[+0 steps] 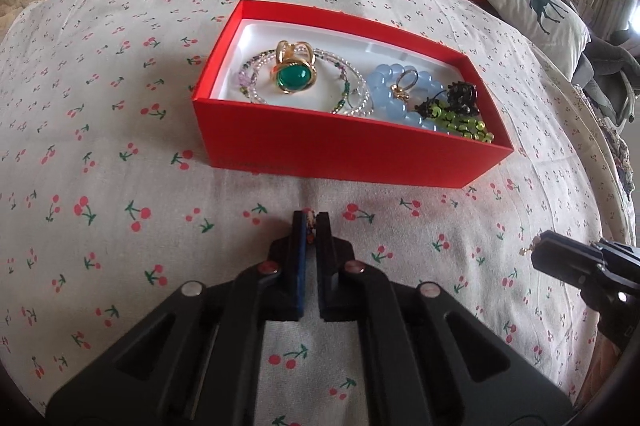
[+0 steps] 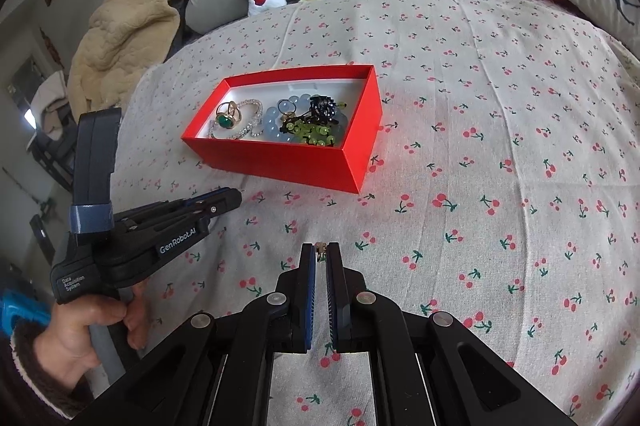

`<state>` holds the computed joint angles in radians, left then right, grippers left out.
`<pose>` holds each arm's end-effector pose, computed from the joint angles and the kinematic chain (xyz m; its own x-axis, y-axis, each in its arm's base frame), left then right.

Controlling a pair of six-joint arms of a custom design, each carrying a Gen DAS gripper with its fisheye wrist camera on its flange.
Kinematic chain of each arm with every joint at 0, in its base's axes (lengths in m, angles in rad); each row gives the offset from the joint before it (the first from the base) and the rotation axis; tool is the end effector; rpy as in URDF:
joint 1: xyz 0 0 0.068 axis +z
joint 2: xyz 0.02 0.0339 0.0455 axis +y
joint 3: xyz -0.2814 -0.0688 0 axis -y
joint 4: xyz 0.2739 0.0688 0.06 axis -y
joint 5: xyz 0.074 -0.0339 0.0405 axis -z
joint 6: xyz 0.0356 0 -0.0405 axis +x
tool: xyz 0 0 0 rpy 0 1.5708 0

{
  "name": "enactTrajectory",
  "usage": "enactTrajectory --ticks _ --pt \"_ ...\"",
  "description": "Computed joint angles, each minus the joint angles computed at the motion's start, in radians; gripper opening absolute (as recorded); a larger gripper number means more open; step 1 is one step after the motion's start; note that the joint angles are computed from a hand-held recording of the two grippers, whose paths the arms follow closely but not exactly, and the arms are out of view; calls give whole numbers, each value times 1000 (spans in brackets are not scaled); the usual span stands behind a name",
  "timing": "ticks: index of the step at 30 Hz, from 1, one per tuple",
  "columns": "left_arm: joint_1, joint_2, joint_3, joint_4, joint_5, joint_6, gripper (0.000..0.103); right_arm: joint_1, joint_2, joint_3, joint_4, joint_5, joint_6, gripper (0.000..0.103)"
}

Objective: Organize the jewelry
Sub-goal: 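Carry the gold earring and gold charm with both grippers over the red box, then open both grippers to drop the earring and charm into the box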

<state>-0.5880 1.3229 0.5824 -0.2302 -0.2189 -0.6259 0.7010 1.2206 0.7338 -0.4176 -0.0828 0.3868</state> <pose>0.2165 -0.1350 0.1560 -0.8139 -0.1447 -0.5627 -0.0461 0.9815 -0.1856 0.1978 0.1708 0.2167 -0.8135 -0.1947 -0.5480 -0.4049 0.8660 0.2934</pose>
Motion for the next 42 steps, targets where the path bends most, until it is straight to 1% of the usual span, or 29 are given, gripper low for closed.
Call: enactTrajectory --ticks 5,11,14,20,22,26,34,35,37,38,39,40,41,42 --pt "16 -85 4 -58 21 20 5 -4 36 58 4 -6 20 5" --pt "55 -142 73 -130 62 50 5 -14 113 156 21 -29 48 5" --pt "81 -132 112 -139 101 59 5 -21 170 214 30 -48 65 5" --pt "142 -53 172 -120 186 56 5 -25 265 291 48 -71 118 6" --pt "159 -29 183 -113 205 53 5 -37 286 303 56 -100 146 6" --pt "171 -3 193 -106 216 62 5 -53 320 322 69 -135 177 6" --pt "162 -9 206 -140 154 101 6 -41 357 349 69 -139 181 6" --pt "162 -12 206 -145 150 106 8 -39 359 352 68 -140 179 7" --pt "160 -20 207 -160 136 113 17 -36 360 354 68 -137 180 7" --pt "157 -25 207 -170 125 115 25 -35 359 357 63 -131 183 9" --pt "153 -32 206 -177 112 116 33 -35 359 362 55 -128 184 19" --pt "148 -39 203 -183 98 116 36 -35 357 363 47 -121 182 24" --pt "144 -47 202 -191 86 116 40 -34 352 365 38 -109 178 26" --pt "142 -54 200 -198 78 116 43 -33 345 363 33 -96 172 30"
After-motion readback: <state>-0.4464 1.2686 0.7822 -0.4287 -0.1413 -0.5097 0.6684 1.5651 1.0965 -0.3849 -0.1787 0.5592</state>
